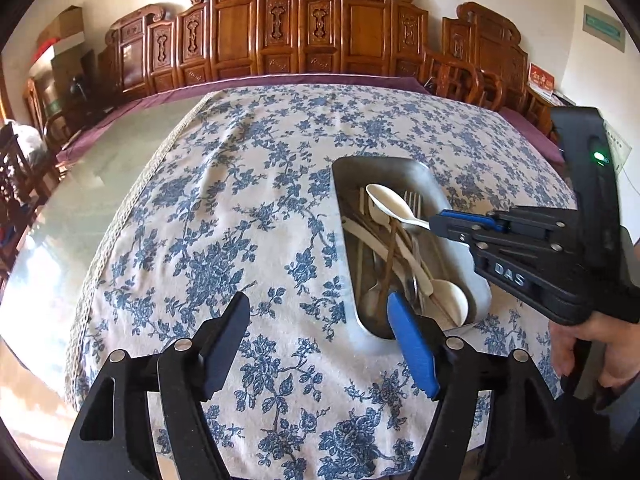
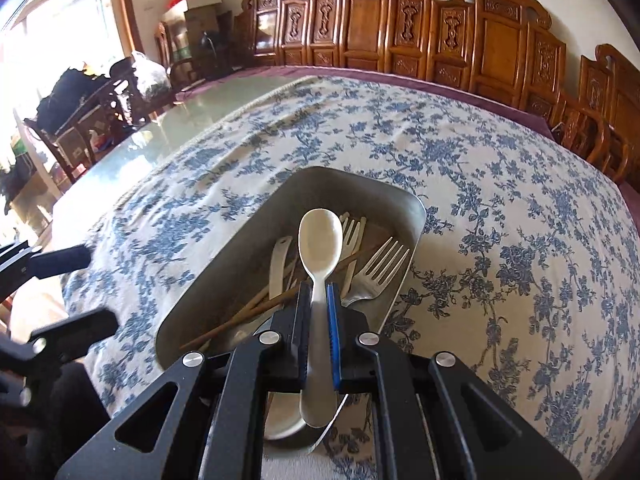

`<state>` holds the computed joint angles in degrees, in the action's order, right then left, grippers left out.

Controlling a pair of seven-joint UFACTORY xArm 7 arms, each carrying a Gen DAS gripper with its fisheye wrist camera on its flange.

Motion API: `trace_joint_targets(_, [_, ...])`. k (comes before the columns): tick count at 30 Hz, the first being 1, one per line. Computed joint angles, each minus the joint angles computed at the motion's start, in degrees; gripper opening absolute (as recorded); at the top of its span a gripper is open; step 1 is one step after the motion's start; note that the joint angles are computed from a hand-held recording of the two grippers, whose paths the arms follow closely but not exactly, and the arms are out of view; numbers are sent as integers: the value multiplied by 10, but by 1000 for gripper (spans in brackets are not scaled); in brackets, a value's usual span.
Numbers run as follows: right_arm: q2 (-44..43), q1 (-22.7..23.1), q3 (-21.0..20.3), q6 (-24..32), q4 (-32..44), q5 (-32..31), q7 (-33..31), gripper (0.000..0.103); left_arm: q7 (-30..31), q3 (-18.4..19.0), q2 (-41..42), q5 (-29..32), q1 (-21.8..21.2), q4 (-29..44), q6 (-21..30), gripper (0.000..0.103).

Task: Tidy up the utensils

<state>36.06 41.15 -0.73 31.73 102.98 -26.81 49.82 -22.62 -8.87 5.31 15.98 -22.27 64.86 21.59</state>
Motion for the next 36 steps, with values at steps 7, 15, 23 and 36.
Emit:
trace_joint_targets(7, [41, -23, 23, 6, 49, 62, -33, 10, -4, 2, -4, -2, 4, -5, 2, 72])
trace_joint_targets(15, [15, -10, 11, -29, 8, 67, -34, 10, -10, -1, -19, 0, 6, -16, -1, 77])
trace_joint_targets(23, [-96, 31, -34, -64, -120, -37, 85, 24, -27, -12, -42, 16, 3, -25, 2, 91])
trace_joint_targets(36, [-284, 68, -12, 49, -286, -278, 349, 93, -50, -44, -84, 49, -13, -40, 18, 95])
